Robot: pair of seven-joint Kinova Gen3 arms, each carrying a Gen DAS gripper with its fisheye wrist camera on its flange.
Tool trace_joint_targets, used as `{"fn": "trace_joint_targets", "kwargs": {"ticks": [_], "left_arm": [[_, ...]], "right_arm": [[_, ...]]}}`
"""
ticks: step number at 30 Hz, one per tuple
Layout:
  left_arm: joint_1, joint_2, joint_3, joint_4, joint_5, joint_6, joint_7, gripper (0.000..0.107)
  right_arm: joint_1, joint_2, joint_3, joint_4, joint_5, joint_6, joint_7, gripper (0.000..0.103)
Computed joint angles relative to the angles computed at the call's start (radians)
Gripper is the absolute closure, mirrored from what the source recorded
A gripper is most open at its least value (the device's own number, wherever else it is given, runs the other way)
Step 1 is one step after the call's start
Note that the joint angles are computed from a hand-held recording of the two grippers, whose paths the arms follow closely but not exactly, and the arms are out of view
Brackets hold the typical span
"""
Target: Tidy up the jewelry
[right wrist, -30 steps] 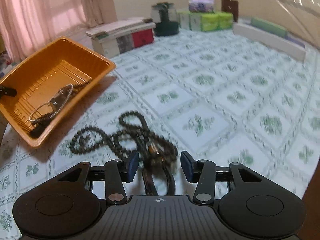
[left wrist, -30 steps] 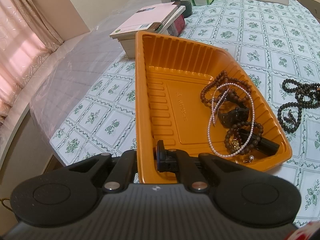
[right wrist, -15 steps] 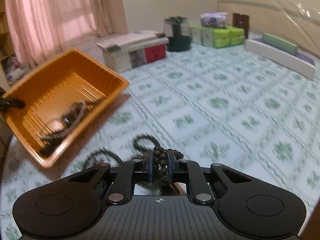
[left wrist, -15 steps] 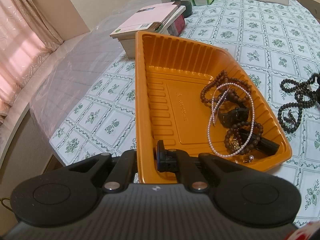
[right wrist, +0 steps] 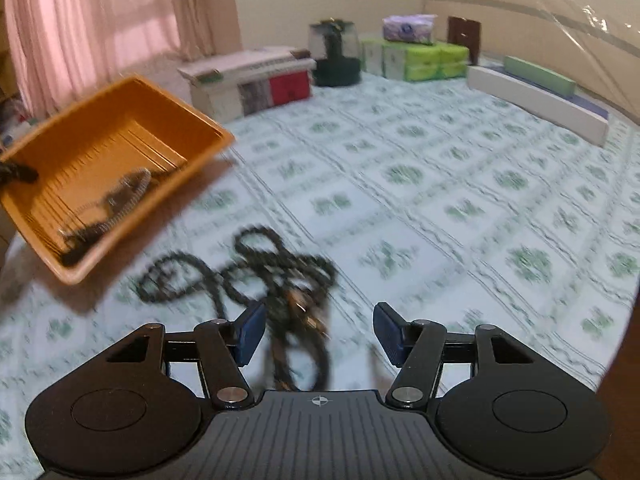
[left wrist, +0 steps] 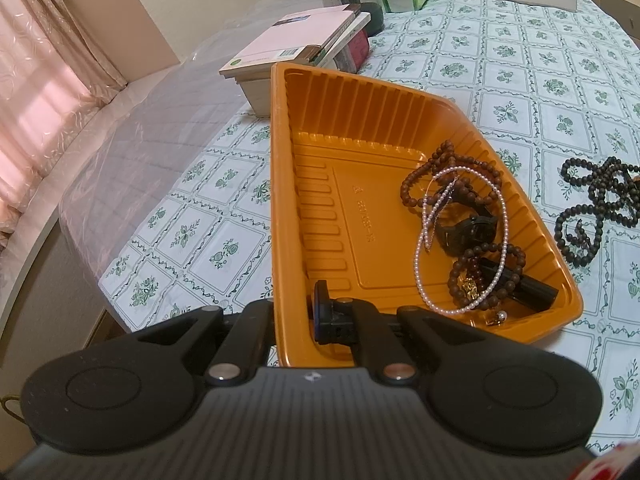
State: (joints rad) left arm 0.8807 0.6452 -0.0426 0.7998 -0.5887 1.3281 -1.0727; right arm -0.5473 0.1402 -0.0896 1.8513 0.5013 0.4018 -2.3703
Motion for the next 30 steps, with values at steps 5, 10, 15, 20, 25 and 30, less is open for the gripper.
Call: {"fn": "trace_joint_targets", "kwargs": {"ticks": [5,10,15,20,25,30], "left_arm": [[0.000,0.002,-0.001,-0.005,0.001,0.003,-0.002,0.105],[0.000,0.008,-0.001,-0.017,0.002,0.010,-0.009,0.105],[0.002,0.005,-0.003,-0.014,0.002,0.006,-0.011,0.105],[0.003,0.001,-0.003,-0.008,0.001,0.000,-0.008,0.105],[0.001,-0.003,-0.001,-0.004,0.001,-0.006,-0.010,0.105],[-0.001,-0.005,0.000,0.000,0.001,-0.008,-0.009,0.105]], "right_arm": [[-0.012,0.031,-0.014,-0.034,0.020,0.098,0.051,0.049],[-0.027,0.061,-0.016,-0.061,0.005,0.131,0.120,0.096],[-0.127,0.072,0.002,-0.114,0.145,0.299,0.116,0.096],[-0.156,0.063,-0.017,-0.134,0.264,0.445,0.052,0.096],[-0.103,0.026,-0.031,-0.127,0.253,0.410,-0.029,0.096],[-0.065,0.023,-0.046,-0.150,0.196,0.361,-0.027,0.096]]}}
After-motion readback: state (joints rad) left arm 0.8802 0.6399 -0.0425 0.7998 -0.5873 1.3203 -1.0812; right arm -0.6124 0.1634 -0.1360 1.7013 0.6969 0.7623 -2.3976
